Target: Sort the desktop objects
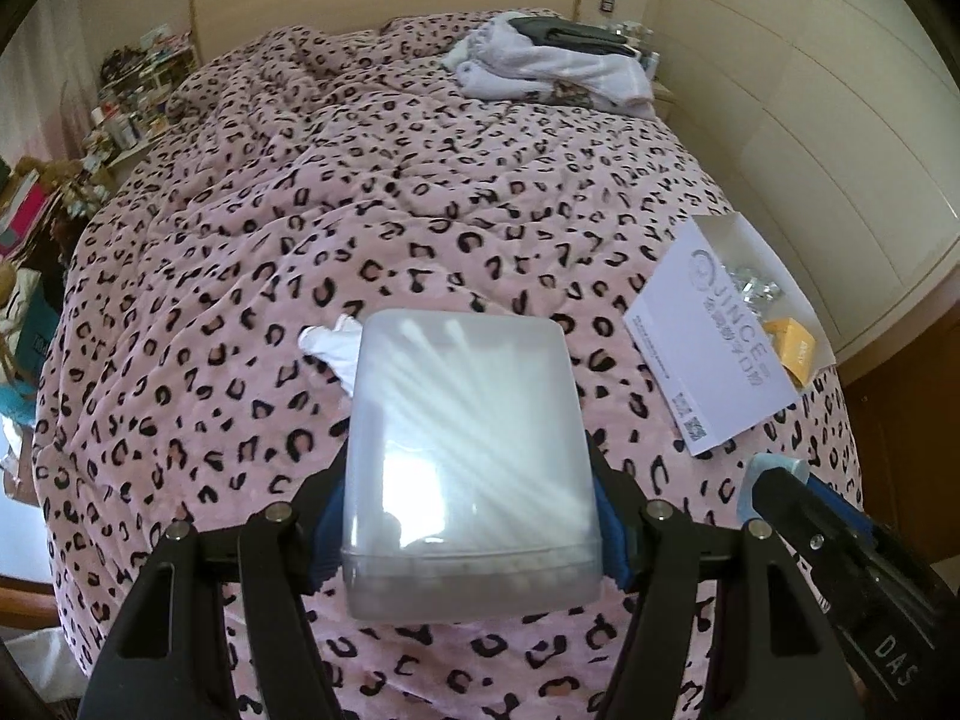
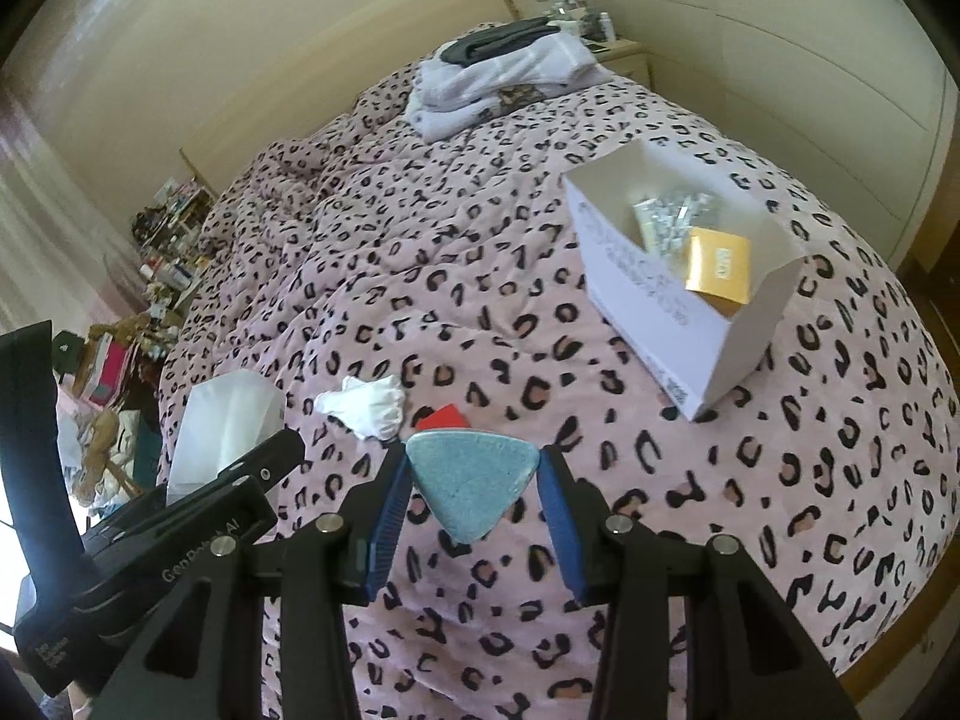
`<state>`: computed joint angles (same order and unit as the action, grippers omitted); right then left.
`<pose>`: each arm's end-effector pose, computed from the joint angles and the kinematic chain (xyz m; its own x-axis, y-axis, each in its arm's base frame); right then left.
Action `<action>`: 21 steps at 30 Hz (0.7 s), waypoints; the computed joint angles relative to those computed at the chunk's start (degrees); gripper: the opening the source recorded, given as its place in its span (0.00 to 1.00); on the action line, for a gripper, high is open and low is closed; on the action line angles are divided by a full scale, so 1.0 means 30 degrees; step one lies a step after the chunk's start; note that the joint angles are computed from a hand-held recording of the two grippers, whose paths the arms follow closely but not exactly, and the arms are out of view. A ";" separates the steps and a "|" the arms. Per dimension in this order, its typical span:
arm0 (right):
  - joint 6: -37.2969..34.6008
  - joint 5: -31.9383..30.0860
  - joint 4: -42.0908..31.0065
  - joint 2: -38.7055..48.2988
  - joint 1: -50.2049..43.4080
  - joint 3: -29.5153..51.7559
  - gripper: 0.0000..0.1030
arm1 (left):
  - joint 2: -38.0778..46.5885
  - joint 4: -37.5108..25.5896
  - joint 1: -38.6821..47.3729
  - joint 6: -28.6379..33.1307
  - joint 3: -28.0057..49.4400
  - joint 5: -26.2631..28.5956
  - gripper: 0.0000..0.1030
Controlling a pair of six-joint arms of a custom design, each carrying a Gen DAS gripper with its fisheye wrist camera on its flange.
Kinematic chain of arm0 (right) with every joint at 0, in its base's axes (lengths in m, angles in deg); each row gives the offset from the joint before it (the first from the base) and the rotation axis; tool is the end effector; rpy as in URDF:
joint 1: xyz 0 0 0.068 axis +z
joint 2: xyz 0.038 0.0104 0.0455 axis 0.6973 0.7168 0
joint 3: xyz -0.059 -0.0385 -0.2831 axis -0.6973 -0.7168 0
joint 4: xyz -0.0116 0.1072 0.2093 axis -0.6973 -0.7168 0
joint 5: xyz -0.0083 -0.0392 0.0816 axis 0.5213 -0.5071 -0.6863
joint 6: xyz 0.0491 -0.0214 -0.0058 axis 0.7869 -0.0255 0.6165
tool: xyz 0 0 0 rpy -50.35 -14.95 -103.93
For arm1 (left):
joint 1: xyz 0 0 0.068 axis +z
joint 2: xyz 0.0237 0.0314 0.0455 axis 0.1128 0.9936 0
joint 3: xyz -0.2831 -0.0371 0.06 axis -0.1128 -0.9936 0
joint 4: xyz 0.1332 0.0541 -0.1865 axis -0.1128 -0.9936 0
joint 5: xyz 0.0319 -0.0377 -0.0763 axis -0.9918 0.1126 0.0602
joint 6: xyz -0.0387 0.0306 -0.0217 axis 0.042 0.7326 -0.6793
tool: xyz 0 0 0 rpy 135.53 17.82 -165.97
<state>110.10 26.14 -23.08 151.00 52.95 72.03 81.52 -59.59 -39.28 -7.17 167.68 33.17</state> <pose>0.1457 0.0262 0.4001 -0.8077 0.3837 -0.4476 0.2303 0.9042 0.3597 0.1984 -0.1914 0.4101 -0.8901 0.0862 -0.4475 0.1239 0.9907 -0.0557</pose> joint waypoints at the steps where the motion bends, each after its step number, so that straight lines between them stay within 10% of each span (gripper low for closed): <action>1: -0.0328 -0.0191 -0.0095 -0.0050 -0.0529 0.0003 0.42 | 0.0293 -0.0035 -0.0202 -0.0035 0.0332 -0.0018 0.65; 21: -0.5073 -0.2902 -0.0772 0.0139 -0.8083 0.0032 0.42 | 0.4684 -0.0662 -0.1853 0.0449 0.5590 0.0392 0.65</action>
